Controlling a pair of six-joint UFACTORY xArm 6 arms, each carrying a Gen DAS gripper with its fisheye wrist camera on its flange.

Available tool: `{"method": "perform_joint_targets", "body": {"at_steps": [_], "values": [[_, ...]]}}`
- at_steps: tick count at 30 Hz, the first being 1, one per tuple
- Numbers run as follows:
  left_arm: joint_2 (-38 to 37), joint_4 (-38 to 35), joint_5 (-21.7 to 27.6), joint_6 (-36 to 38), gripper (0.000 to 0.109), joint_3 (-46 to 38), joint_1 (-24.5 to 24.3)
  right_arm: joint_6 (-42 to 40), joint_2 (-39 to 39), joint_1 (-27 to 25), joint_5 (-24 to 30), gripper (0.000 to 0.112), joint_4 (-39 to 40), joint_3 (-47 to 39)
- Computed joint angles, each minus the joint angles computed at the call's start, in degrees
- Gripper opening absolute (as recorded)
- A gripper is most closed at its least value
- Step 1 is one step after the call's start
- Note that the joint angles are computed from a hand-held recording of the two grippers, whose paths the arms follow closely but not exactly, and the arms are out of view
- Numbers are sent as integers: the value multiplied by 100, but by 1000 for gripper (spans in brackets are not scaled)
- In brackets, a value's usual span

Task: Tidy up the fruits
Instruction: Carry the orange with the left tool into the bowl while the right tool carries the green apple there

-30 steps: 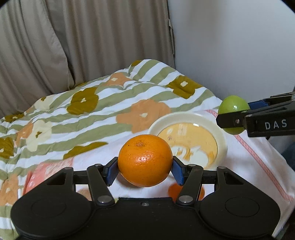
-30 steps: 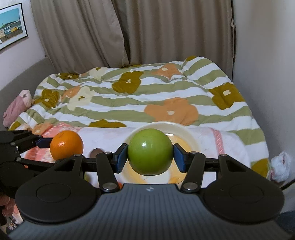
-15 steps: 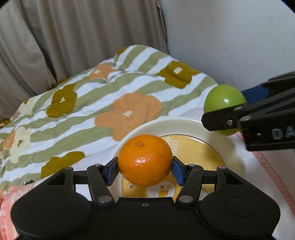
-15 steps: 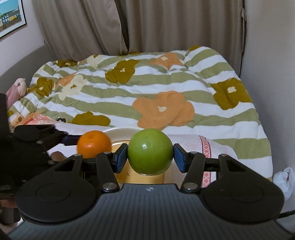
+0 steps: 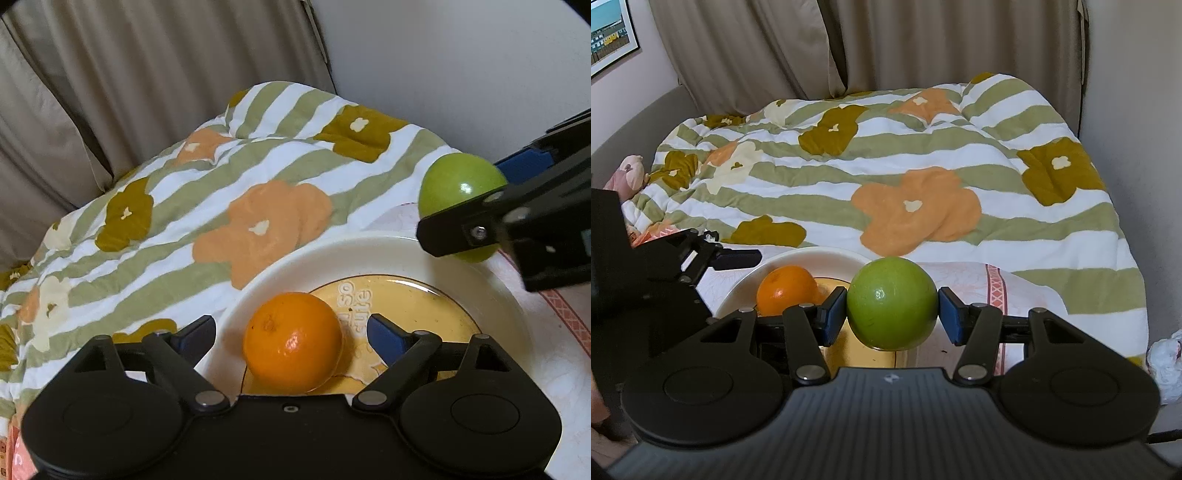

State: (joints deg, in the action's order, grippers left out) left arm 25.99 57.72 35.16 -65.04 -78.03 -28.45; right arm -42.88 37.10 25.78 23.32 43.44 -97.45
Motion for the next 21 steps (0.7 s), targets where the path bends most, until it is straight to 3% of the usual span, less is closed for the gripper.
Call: {"method": "perform_joint_targets", "body": {"at_steps": [10,15,21], "values": [[-685,-184,-114,-431,92,754,-21,-518,131,52,238,68,239,-197],[-936,-189,-91,-711,92,999,-39,-2029,181,178,115,68,902,-124],[-1176,-230,-175,-893,92,1267,-32,-2892,299,291,6,68,1083,-114]]}}
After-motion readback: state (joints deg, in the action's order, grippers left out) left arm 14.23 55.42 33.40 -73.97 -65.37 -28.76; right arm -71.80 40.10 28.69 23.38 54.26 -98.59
